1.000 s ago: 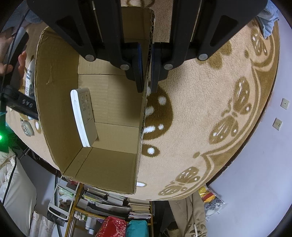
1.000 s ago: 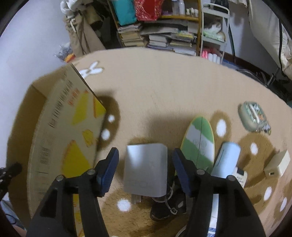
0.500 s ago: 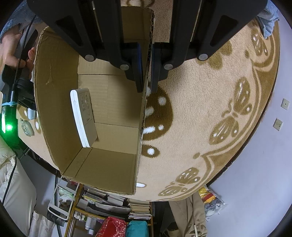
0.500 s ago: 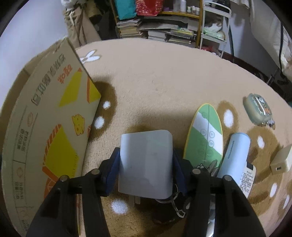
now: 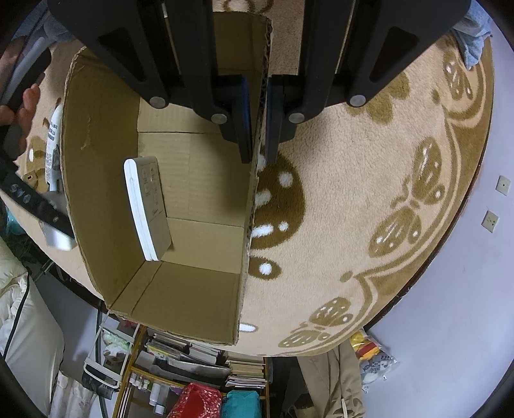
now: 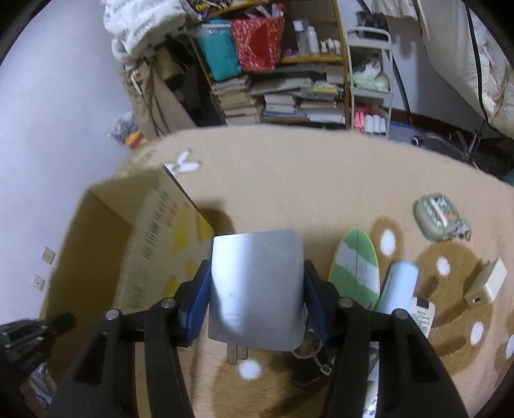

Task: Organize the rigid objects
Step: 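Lift the white charger with the right tool and carry it over the box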

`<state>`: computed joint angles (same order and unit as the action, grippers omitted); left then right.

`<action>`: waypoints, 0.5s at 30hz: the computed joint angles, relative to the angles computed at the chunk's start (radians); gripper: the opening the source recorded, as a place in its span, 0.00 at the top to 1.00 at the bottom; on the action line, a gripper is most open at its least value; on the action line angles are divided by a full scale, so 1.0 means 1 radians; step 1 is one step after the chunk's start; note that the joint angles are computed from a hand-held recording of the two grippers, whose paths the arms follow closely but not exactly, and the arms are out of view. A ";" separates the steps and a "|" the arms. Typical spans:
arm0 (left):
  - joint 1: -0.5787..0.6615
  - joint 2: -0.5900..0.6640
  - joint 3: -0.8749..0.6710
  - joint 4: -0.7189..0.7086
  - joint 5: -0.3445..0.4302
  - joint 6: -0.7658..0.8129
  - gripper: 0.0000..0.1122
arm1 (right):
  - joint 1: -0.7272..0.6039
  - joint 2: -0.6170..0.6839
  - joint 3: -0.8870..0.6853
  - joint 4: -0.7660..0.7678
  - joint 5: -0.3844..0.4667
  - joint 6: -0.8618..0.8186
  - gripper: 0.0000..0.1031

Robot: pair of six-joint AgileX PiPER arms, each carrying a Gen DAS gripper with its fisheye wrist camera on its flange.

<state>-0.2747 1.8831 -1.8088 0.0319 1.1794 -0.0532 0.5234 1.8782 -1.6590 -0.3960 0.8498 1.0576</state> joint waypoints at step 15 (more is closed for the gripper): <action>-0.001 -0.001 0.000 -0.001 0.001 0.002 0.94 | 0.073 0.093 -0.343 -0.007 0.071 -0.099 0.44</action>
<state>-0.2756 1.8820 -1.8088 0.0307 1.1804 -0.0514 0.5969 1.9716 -2.0019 -0.4031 0.9206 0.9591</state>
